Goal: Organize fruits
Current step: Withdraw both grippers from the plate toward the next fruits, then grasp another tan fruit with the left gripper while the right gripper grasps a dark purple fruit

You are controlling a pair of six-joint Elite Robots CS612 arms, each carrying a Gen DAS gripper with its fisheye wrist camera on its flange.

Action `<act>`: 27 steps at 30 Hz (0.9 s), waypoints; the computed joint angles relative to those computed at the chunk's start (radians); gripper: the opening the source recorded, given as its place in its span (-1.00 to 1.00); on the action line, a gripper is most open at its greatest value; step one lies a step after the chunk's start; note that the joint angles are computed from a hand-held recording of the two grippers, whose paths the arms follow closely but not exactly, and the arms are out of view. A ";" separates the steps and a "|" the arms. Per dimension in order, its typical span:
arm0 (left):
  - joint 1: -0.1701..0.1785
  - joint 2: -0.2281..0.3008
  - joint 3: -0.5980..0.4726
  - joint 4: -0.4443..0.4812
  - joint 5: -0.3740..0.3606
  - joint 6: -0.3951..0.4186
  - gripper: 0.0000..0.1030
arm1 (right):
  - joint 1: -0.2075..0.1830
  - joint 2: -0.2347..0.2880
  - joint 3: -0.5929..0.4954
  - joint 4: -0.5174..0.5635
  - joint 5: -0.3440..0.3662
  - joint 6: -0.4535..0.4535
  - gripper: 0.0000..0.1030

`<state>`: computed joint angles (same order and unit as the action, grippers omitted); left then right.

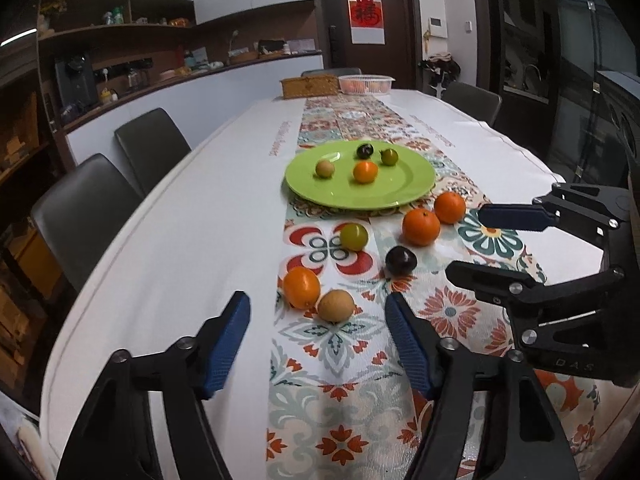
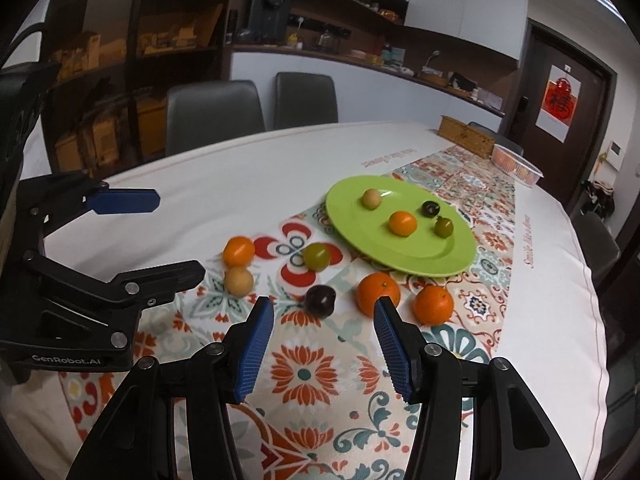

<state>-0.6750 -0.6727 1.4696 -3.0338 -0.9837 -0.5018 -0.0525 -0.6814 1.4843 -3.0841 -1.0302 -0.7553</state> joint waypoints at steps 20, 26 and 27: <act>0.040 0.050 -0.072 0.078 -0.170 0.005 -0.22 | 0.020 0.062 -0.112 0.175 -0.038 -0.060 0.03; 0.046 0.057 -0.087 0.099 -0.180 -0.001 -0.26 | 0.027 0.077 -0.146 0.227 -0.041 -0.058 0.02; 0.047 0.057 -0.088 0.099 -0.182 -0.003 -0.26 | 0.028 0.078 -0.149 0.239 -0.038 -0.056 0.02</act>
